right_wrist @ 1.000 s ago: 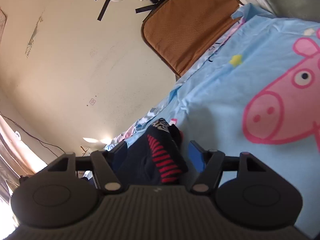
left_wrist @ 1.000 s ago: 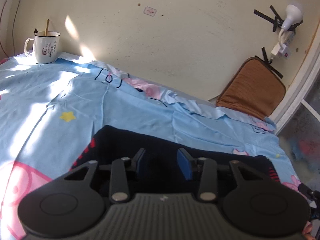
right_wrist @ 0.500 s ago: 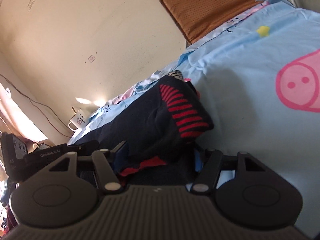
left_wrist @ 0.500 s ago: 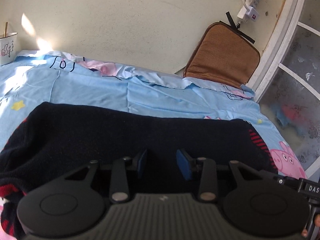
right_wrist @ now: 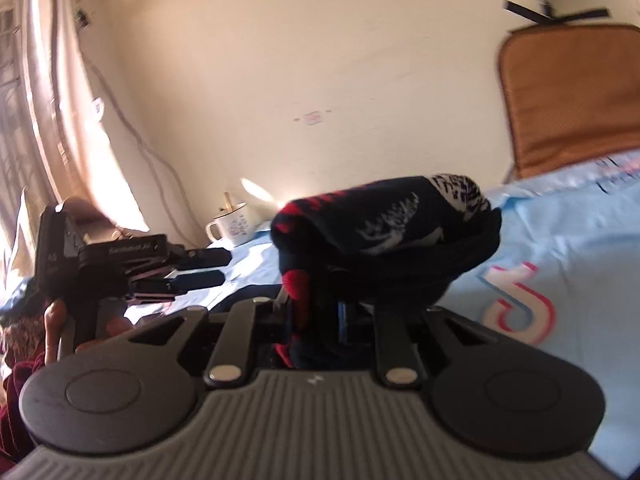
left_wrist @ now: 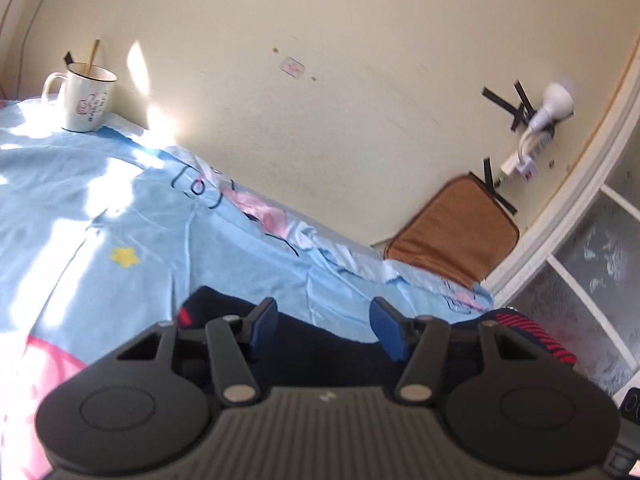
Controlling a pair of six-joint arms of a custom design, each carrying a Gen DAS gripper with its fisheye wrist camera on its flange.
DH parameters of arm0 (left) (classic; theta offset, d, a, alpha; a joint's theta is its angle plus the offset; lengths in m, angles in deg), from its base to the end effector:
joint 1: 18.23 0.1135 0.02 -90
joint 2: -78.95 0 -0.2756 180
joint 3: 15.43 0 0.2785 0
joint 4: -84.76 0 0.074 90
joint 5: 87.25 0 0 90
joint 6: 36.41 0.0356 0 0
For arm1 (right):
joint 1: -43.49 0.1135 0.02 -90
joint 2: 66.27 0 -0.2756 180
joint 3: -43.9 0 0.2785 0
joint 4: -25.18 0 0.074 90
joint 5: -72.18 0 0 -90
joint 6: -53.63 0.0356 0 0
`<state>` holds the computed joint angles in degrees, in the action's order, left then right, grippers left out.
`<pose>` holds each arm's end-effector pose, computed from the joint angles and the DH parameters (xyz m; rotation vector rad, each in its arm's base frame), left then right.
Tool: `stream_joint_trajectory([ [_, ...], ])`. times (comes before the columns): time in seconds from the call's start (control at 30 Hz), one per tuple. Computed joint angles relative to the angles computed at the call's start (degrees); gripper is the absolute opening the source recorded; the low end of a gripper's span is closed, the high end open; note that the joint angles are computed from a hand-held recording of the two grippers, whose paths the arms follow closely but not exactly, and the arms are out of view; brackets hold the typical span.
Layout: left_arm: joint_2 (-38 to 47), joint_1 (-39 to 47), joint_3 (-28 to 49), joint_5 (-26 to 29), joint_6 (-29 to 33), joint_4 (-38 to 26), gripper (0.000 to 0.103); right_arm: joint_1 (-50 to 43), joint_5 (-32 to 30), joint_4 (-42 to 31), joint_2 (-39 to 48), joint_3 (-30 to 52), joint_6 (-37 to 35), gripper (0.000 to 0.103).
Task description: Fold small clothes
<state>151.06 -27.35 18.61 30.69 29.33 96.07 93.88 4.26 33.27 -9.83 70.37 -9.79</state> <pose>0.2430 -0.0559 0.1566 0.0415 2.0871 -0.8565 0.1430 0.1519 0.1642 -0.1500 1.9530 0.5204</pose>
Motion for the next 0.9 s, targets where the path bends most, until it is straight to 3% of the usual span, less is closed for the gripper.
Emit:
stream_joint_trajectory([
  [0.13,-2.66,8.54,-2.2,3.79,-0.99,-0.05,0.056,2.38,-4.33,5.33,20.79,11.48,-7.72,0.022],
  [0.23,-2.45,13.55,-3.45,6.27,-1.07,-0.01,0.057,2.9,-7.72,3.23,32.64,19.9,-11.37,0.023],
  [0.37,-0.6,17.16,-3.85,8.04,-0.45,-0.23,0.057,2.22,-12.59,2.95,42.29,25.54,-15.79,0.033],
  [0.47,-0.23,16.88,-3.66,7.49,0.04,-0.56,0.059,1.83,-16.81,3.89,40.16,23.93,-15.88,0.059],
  [0.5,-0.33,16.32,-3.59,7.15,0.34,-0.45,0.06,1.64,-18.28,4.03,38.58,23.04,-15.59,0.06],
  [0.63,-2.53,10.09,-2.99,2.01,1.39,-1.15,0.063,-1.04,-21.95,8.23,28.64,16.33,-12.65,0.059],
  [0.77,-5.14,0.23,-2.15,-11.36,3.91,-3.32,0.066,-4.33,-17.28,11.93,19.21,10.91,-7.11,0.058],
  [0.9,-4.61,-8.38,-0.99,-24.67,5.49,-5.18,0.066,-9.24,-12.88,7.52,19.24,12.24,-0.91,0.034],
])
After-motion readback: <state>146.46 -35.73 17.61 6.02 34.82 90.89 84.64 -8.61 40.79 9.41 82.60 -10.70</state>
